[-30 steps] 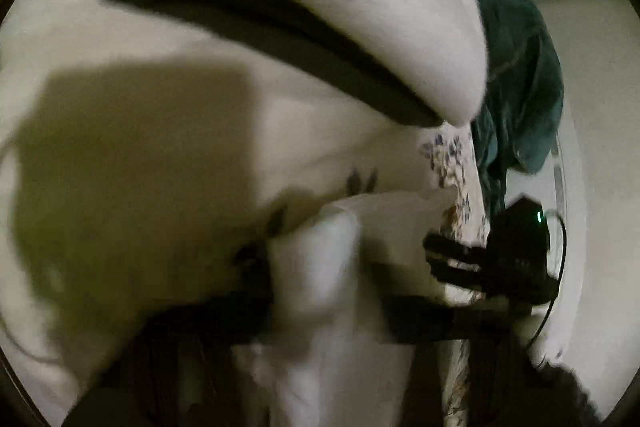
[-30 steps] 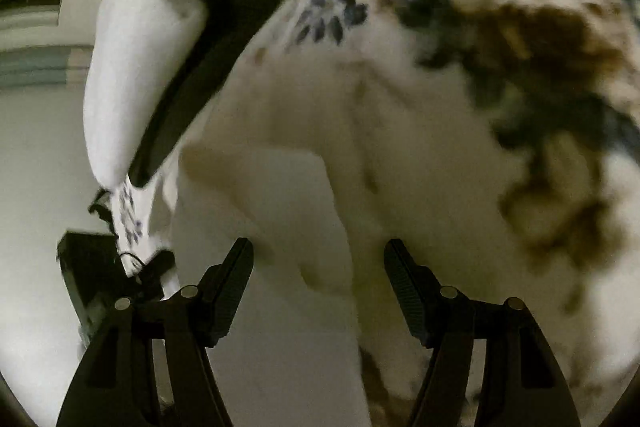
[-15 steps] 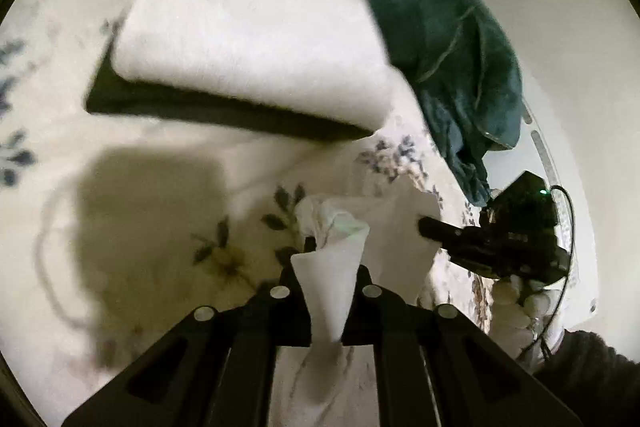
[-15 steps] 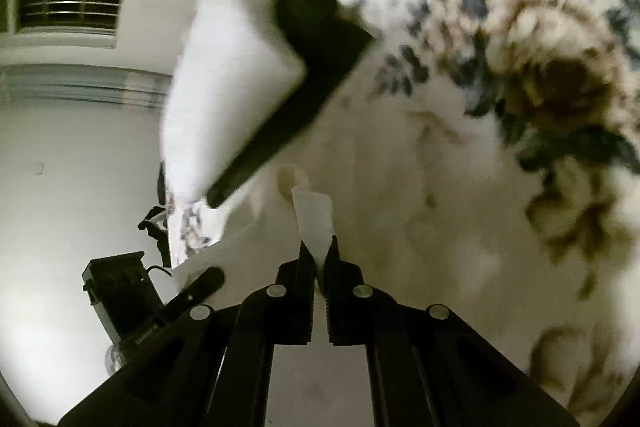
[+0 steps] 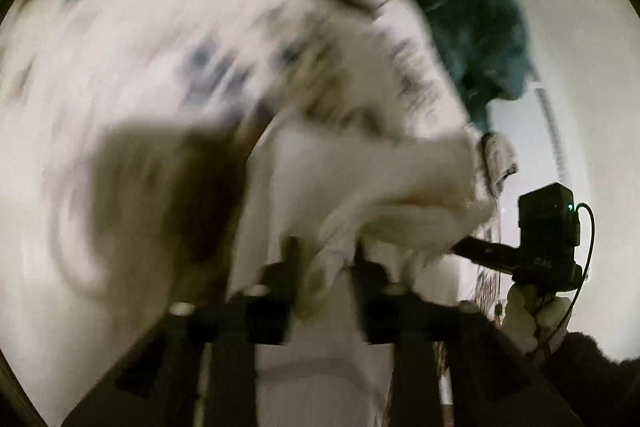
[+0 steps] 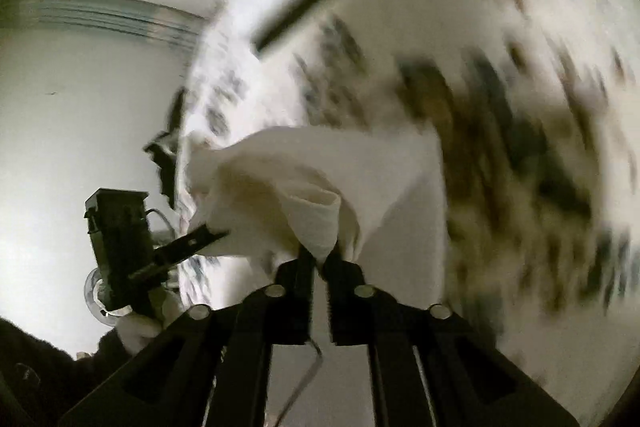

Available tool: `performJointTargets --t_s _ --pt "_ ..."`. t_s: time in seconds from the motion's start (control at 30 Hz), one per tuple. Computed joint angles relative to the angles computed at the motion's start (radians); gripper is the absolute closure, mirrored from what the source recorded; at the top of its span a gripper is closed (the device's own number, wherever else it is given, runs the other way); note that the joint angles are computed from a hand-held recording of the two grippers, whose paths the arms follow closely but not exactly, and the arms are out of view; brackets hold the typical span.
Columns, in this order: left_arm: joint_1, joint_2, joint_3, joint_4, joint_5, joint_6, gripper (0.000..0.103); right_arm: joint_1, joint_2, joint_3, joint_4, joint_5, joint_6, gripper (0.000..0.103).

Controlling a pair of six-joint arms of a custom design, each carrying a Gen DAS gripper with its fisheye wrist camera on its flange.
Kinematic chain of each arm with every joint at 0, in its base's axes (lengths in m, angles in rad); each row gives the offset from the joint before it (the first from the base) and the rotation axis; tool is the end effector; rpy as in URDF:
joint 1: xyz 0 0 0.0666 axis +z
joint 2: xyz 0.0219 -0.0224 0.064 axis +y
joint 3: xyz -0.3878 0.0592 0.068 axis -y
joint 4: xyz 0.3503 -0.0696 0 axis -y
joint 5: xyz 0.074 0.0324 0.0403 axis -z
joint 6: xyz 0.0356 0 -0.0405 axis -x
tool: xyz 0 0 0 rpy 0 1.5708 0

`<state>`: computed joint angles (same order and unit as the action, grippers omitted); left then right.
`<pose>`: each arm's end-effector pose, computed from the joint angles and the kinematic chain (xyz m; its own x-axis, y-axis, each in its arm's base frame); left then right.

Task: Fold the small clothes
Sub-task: 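Grasp the T-shirt end with the left gripper while the right gripper grasps beside it, then fold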

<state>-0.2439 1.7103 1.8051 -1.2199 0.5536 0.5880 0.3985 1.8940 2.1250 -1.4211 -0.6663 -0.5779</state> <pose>0.5162 -0.1481 0.4442 -0.9645 -0.2462 -0.0955 -0.1318 0.7622 -0.6338 0.5338 0.2482 0.4622 -0.9990 0.0453 0.0022 0.0346 0.7290 0.6836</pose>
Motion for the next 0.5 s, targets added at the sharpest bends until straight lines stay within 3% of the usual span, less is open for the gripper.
performJointTargets --t_s 0.07,0.1,0.17,0.23,0.3,0.4,0.47,0.5 --pt "0.022 -0.071 -0.124 0.021 0.013 0.079 0.054 0.003 -0.047 -0.104 -0.016 0.006 0.011 0.04" --pt "0.037 -0.098 -0.178 0.047 0.031 0.136 0.054 0.002 -0.064 -0.146 -0.01 -0.002 0.017 0.037" --pt "0.06 -0.116 -0.22 0.073 0.04 0.241 0.054 0.006 -0.103 -0.226 0.005 0.001 0.014 0.037" --pt "0.067 -0.115 -0.211 0.1 0.029 0.279 0.054 0.009 -0.12 -0.257 0.002 0.003 0.011 0.037" --pt "0.059 -0.082 -0.142 0.095 0.011 0.263 0.054 0.006 -0.139 -0.274 0.036 0.014 -0.028 0.037" --pt "0.024 -0.019 -0.036 0.062 -0.02 0.226 0.054 -0.004 -0.183 -0.304 0.152 0.024 -0.147 0.037" --pt "-0.014 0.055 0.084 -0.052 -0.109 0.149 0.054 0.002 -0.183 -0.298 0.225 0.054 -0.201 0.037" --pt "-0.031 0.081 0.126 -0.109 -0.163 0.108 0.054 0.015 -0.155 -0.247 0.212 0.093 -0.2 0.037"
